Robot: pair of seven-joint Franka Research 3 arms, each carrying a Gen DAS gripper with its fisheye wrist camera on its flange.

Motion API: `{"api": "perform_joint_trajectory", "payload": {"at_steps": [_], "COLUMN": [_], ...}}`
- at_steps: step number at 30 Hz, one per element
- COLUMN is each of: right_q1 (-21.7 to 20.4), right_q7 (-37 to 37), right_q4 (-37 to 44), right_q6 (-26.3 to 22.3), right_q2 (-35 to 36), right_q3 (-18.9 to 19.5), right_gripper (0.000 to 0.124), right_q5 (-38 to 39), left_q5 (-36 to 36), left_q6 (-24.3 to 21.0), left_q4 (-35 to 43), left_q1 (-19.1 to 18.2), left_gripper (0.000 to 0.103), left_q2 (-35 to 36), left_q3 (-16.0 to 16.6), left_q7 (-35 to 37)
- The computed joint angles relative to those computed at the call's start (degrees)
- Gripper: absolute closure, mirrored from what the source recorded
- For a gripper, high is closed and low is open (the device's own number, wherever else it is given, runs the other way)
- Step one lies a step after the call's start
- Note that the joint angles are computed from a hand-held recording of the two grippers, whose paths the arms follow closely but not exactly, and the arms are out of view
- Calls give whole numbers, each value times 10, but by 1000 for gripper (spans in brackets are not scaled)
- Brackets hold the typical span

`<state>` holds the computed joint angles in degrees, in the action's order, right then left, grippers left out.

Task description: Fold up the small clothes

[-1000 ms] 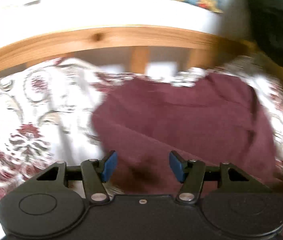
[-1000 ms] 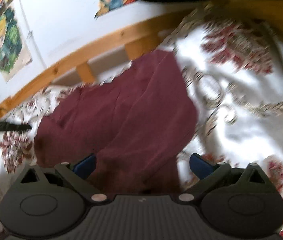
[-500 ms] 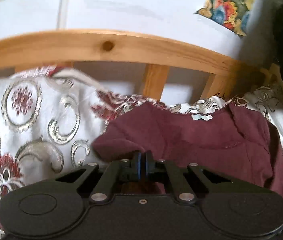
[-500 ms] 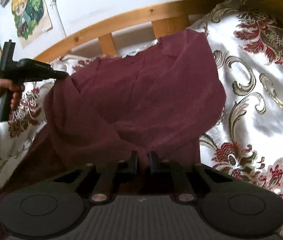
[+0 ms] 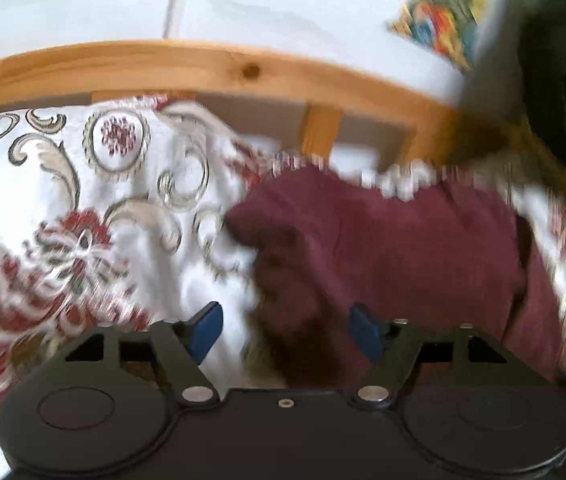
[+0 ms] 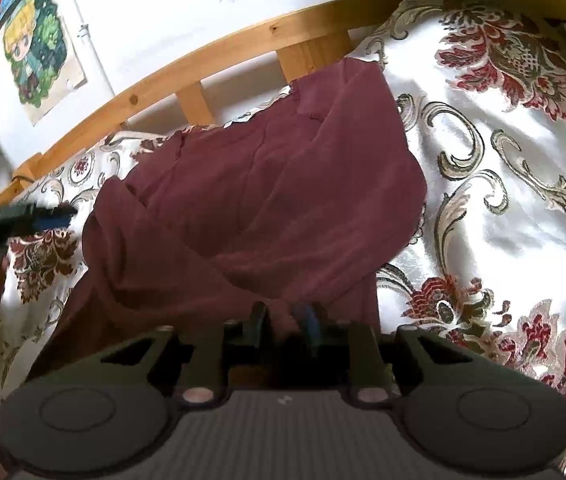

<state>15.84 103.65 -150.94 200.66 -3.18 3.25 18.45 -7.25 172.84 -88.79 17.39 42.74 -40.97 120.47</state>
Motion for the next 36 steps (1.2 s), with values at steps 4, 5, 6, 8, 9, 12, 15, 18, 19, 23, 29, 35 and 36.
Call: {"api": "perform_joint_trajectory", "payload": {"at_steps": [4, 5, 6, 8, 9, 12, 15, 18, 19, 23, 29, 35, 36], "right_q1": [1, 1, 1, 1, 1, 1, 0, -1, -1, 1, 0, -1, -1], "right_q7": [23, 17, 12, 15, 18, 25, 32, 32, 32, 23, 65, 115, 130], "right_q4": [0, 1, 1, 1, 0, -1, -2, -2, -2, -1, -5, 8, 10], "right_q6": [11, 12, 14, 18, 19, 25, 28, 28, 29, 31, 32, -1, -5], "right_q2": [9, 10, 12, 14, 14, 15, 15, 15, 15, 14, 6, 7, 8], "right_q3": [-3, 0, 2, 2, 2, 2, 0, 1, 1, 5, -9, -25, -29], "right_gripper": [78, 76, 75, 73, 73, 70, 68, 68, 67, 67, 74, 90, 90], "right_q5": [-18, -12, -7, -10, -13, -19, -28, -27, -28, -14, -81, -177, -195], "left_q5": [64, 79, 90, 115, 132, 168, 205, 258, 292, 287, 276, 184, 177], "left_q6": [0, 7, 15, 39, 58, 114, 181, 201, 194, 213, 170, 61, 47], "left_q4": [-23, -21, -18, -6, 2, 25, 21, 7, 3, -24, -47, -22, -16], "left_q1": [-64, -85, -96, -120, -147, -220, -239, -222, -201, -198, -94, -38, -35], "left_gripper": [30, 30, 30, 30, 29, 29, 30, 63, 82, 101, 102, 101, 100], "left_q2": [-29, -29, -25, -12, -7, 7, 13, 8, 7, -11, -19, -1, 2], "left_q3": [94, 119, 131, 154, 185, 270, 292, 275, 253, 256, 145, 90, 85], "left_q7": [12, 7, 6, 0, -14, -55, -63, -60, -73, -112, -242, -368, -361]}}
